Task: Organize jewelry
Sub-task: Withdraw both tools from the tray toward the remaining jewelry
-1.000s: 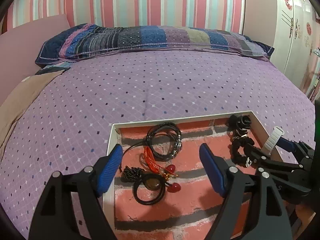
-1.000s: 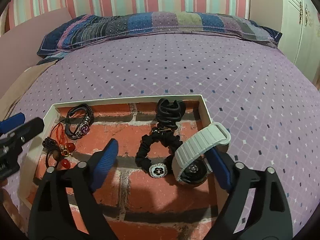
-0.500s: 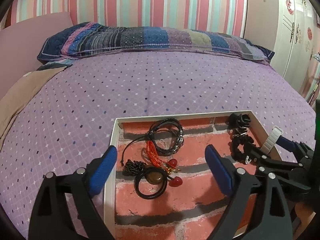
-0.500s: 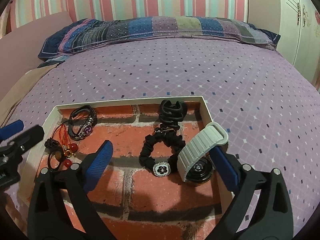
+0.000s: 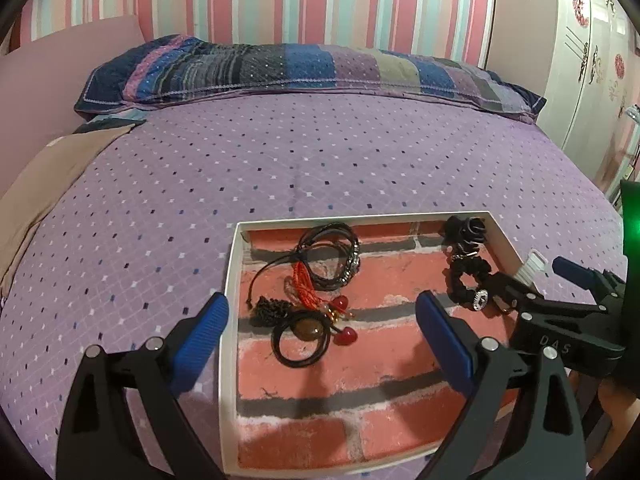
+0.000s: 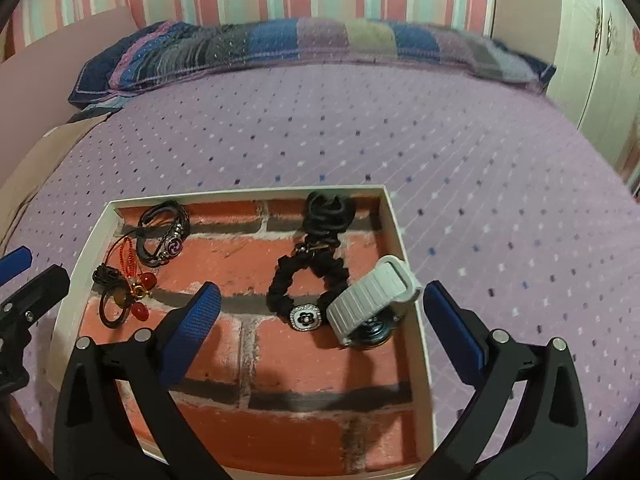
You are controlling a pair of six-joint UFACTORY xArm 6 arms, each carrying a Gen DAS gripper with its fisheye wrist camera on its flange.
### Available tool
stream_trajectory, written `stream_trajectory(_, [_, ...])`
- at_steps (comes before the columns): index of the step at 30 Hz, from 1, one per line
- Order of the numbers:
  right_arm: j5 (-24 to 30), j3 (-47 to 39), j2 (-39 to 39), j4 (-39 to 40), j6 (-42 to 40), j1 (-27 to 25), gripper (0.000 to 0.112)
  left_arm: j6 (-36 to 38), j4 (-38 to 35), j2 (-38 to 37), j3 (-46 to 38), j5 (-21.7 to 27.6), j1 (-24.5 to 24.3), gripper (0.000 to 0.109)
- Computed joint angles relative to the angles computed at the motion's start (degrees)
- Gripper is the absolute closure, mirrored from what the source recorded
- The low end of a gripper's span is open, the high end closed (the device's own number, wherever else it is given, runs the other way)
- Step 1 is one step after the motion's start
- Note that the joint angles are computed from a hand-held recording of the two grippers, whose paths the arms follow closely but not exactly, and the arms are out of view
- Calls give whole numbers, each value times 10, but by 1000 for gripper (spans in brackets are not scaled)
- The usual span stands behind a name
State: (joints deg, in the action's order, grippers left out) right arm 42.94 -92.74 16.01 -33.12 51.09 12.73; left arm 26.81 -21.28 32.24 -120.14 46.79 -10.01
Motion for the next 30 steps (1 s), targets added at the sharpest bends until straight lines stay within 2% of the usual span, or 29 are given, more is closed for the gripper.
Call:
stream_trajectory(1, [-8,9,-7,-16,9,1,14,8,-9,-17,28,-15,0,16])
stream_trajectory(5, [-31,73,-56,-170,116,19,14,47,-50,-89,147,-98,-1,16])
stream_trajectory(8, [-43,120,-93,-225,172,24,14,85,-114,-138,217,-134,5,16])
stream_trajectory(9, [-49,136,-105,-228,182,25,14,106,-141,-160,244,-140,9,16])
stream_trajectory(13, [-49,178,-133,-233,203,29,14,146,-156,-212,325,-174,7,16])
stream_trajectory(15, [-49,207,-152,-233,213,30,14,172,-164,-234,368,-207,4,16])
stream_trajectory(20, [-61,280,-203,-265,271,34,14,205,-208,-256,425,-254,-1,16])
stream_trajectory(23, [-72,304,-224,-260,280,32,14,215,-231,-268,442,-235,2,16])
stream_trajectory(25, [-67,309,-230,-235,261,35,14,224,-232,-283,464,-242,-1,16])
stream_trajectory(30, [-26,334,-254,-221,244,60,14,248,-222,-329,531,-236,-3,16])
